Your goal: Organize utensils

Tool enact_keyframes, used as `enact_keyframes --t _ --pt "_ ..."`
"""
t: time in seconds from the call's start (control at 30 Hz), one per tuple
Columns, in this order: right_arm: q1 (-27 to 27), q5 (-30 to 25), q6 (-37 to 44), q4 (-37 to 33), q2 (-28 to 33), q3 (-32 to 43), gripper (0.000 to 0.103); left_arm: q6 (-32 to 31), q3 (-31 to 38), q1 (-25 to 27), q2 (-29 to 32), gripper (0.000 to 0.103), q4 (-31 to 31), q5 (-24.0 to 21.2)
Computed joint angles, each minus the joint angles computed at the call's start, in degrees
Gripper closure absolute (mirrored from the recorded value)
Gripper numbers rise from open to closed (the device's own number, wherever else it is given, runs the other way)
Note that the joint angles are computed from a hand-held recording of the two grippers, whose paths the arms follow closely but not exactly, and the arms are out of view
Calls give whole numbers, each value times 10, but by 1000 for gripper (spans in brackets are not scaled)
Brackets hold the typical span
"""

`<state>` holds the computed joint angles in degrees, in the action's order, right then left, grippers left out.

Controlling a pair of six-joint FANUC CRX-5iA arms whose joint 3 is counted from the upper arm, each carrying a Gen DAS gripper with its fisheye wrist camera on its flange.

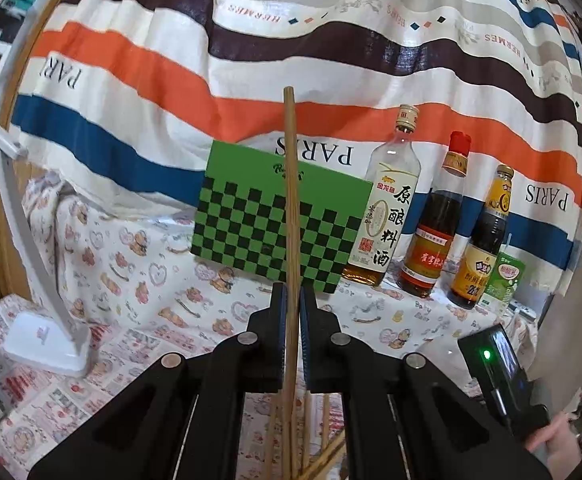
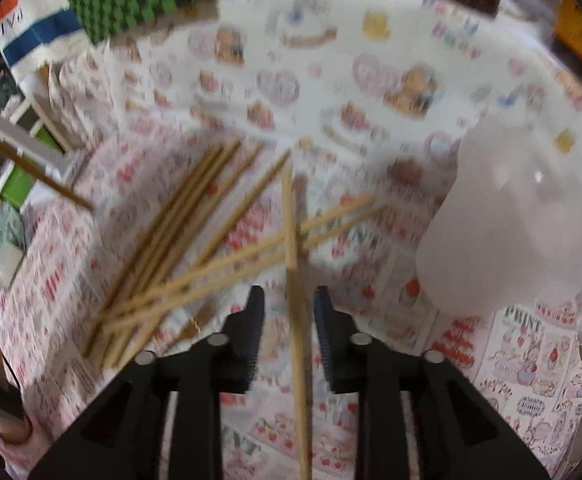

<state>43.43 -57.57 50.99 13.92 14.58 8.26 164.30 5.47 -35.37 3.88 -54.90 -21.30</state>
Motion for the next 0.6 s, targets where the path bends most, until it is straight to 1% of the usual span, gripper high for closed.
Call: enact_keyframes --t 0.03,0.1,0.13,0.2,0.27,0.3,0.37,0.43,0.47,0.5,0.57,0.6 --pt "-3 3 -3 1 4 7 79 -22 -3 10 1 98 29 12" --pt "-11 6 -29 12 23 29 79 -35 -10 18 -1 98 52 29" --pt "-14 -1 -37 16 38 46 79 -32 -11 18 -2 98 47 31" --pt "-16 -24 -31 27 72 83 79 -13 -6 9 -1 98 22 18" --pt "-15 -59 -17 33 107 121 79 -26 -7 14 0 98 39 24" --pt "-15 -67 -15 33 117 131 79 -36 -9 19 1 98 51 29" --pt "-17 -78 -5 22 129 147 80 -39 -6 18 4 98 53 23" --pt "-13 -69 -7 33 128 141 81 -44 -3 17 6 98 53 17" --pt "-12 -72 1 28 129 145 84 -48 -3 17 6 98 58 20" --pt "-12 -71 4 25 129 145 92 -52 -4 18 5 98 61 22" --pt "-14 -83 16 8 132 155 96 -57 -3 15 5 98 59 21" --pt "-13 -81 14 8 128 150 96 -58 -2 13 6 98 56 20"
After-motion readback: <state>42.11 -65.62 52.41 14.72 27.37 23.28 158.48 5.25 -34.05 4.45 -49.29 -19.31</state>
